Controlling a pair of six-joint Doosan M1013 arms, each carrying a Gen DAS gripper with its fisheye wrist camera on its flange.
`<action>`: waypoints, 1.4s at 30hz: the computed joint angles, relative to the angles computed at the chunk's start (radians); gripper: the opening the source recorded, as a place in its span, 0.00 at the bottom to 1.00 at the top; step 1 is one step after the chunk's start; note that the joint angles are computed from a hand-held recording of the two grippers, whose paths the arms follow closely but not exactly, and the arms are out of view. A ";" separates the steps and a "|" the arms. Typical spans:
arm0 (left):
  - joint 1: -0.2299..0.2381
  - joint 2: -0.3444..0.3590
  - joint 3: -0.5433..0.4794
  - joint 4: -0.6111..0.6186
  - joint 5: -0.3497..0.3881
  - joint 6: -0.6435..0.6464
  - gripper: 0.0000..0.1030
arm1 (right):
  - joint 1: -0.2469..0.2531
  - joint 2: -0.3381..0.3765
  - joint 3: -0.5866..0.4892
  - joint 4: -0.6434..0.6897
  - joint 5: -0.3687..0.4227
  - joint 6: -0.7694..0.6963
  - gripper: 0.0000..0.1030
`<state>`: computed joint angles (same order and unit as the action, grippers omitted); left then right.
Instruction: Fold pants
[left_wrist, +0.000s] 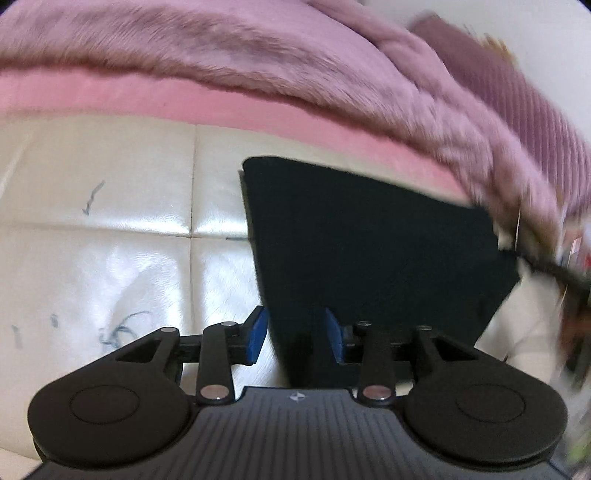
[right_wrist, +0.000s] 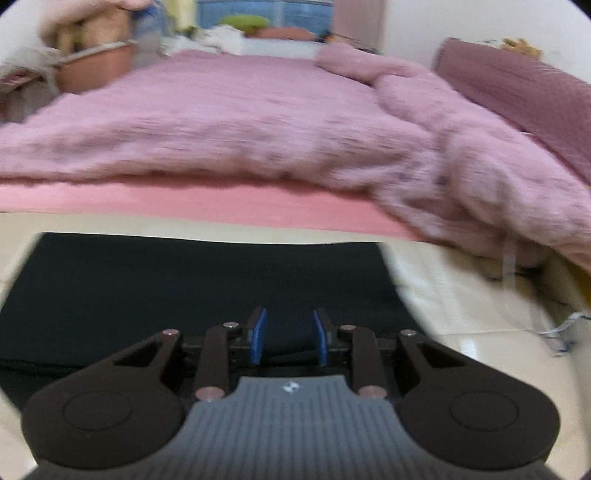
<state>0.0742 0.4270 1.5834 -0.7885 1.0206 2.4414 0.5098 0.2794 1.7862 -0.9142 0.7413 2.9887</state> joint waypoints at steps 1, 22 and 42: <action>0.000 0.011 -0.006 -0.020 -0.001 -0.027 0.41 | 0.008 0.006 -0.003 -0.008 -0.028 0.008 0.20; 0.009 0.082 0.002 -0.214 -0.029 -0.168 0.07 | 0.015 0.097 -0.046 0.084 -0.231 0.038 0.20; 0.188 0.080 -0.174 0.208 -0.025 -0.315 0.06 | 0.135 0.279 -0.360 0.749 -0.191 -0.675 0.18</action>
